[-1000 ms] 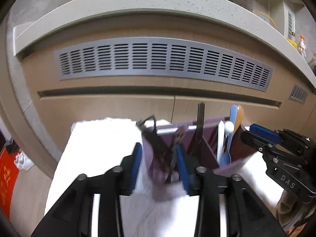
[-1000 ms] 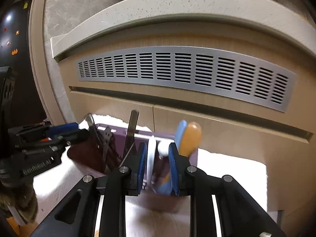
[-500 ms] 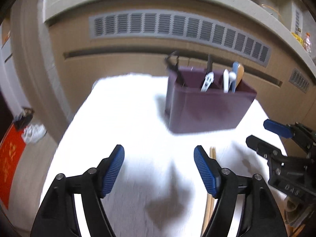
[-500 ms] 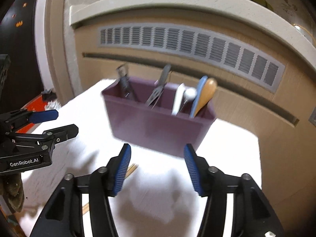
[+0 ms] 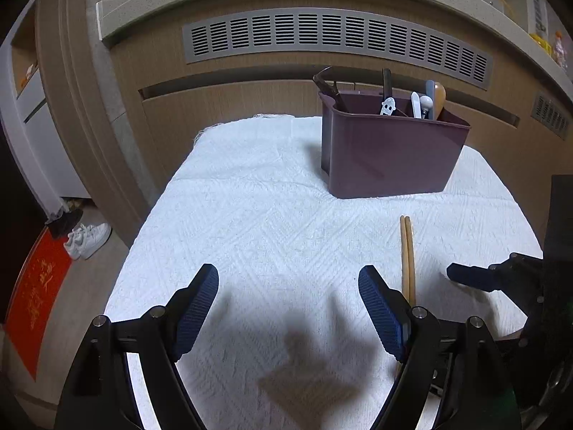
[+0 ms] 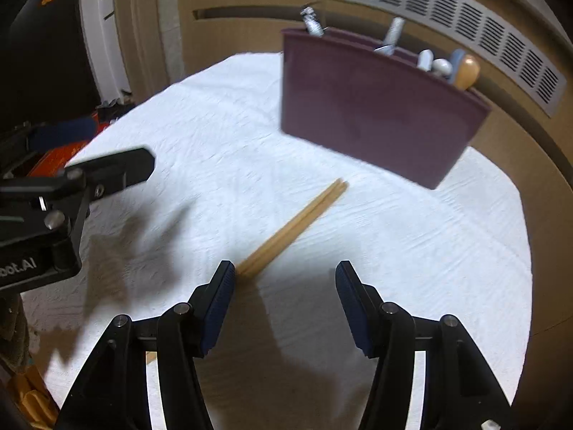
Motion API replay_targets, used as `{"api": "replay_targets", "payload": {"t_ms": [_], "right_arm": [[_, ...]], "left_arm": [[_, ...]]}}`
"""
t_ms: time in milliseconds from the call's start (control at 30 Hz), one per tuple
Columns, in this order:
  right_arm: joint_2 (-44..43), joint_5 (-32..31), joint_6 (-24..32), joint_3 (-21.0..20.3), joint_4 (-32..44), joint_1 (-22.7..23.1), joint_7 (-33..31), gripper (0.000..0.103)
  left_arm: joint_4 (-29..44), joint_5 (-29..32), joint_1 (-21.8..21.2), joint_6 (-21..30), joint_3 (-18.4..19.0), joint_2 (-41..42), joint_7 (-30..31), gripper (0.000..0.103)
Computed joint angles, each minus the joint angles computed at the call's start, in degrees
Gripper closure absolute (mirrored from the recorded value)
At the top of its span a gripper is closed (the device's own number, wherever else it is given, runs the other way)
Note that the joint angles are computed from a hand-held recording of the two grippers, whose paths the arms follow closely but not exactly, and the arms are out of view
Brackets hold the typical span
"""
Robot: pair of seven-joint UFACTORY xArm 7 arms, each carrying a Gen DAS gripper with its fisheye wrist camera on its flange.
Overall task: Organize utensils
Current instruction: 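Withdraw both open tools from the holder toward the wooden chopsticks, then position the left gripper over the wooden chopsticks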
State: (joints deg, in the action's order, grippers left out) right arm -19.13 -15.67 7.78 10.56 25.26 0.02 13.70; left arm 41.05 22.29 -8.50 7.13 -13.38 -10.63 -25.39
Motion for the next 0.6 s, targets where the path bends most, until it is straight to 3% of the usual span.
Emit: {"api": "replay_targets", "payload": {"t_ms": [100,300,400,600], "right_arm": [[-0.54,-3.11,0.06,3.08,-0.37,-2.90,2.60,0.044],[-1.18,-5.22,1.86,2.32,0.11,-4.75,4.10,0.040],[-2.25,-1.95,2.16,-2.36,-1.02,-1.71,1.41,0.040],[-3.06,3.78,4.34,-5.11,-0.99,0.38,-0.85,0.040]], "left_arm": [[-0.09,-1.20,-0.81,0.17,0.69,0.07,1.22,0.022],[-0.15,-3.08,-1.71,0.40,1.18,0.42,2.54,0.021],[-0.23,-4.04,-2.07,0.36,1.53,0.54,3.27,0.021],[-0.29,-5.70,-2.68,0.22,2.14,1.34,4.48,0.021]]}}
